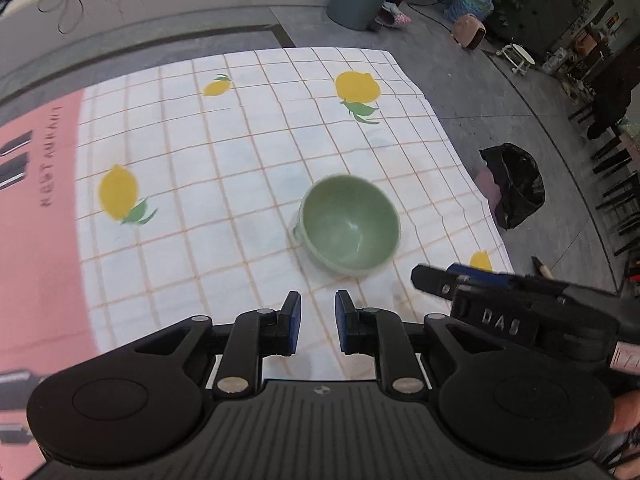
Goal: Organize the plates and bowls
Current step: 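Grip the rim of the pale green bowl with both tools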
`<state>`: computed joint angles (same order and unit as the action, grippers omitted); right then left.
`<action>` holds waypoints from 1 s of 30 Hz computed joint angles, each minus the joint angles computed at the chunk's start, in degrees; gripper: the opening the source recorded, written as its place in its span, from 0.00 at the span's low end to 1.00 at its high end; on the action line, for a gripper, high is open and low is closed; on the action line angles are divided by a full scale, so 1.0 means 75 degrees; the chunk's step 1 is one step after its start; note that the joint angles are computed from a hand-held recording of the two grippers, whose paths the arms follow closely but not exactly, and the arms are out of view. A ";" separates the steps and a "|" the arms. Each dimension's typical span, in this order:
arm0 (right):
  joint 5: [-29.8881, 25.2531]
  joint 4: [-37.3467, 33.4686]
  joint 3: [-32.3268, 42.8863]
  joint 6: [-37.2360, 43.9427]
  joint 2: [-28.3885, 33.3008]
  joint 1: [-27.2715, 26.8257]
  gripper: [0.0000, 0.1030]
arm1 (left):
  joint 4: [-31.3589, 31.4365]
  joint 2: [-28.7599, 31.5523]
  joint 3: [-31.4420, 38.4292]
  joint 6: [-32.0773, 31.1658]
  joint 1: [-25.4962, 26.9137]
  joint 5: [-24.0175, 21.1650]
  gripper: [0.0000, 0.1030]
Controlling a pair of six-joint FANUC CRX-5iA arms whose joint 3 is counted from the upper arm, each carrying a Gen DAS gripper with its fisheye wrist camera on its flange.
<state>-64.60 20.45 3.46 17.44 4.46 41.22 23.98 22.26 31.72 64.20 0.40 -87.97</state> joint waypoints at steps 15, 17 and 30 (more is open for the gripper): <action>-0.0413 -0.1464 0.1502 0.1146 0.1508 -0.1059 0.29 | -0.0328 0.1872 0.1859 0.0884 -0.0530 -0.0409 0.24; -0.0377 -0.1613 0.1557 0.1199 0.1569 -0.1145 0.26 | -0.0425 0.1909 0.1886 0.0834 -0.0612 -0.0382 0.24; -0.0065 -0.2120 0.1355 0.1010 0.1524 -0.1412 0.08 | -0.0594 0.1990 0.1786 0.0818 -0.0664 -0.0276 0.07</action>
<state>-65.08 4.55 13.62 25.01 15.88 30.63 19.53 37.19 45.11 70.34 -4.58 -90.04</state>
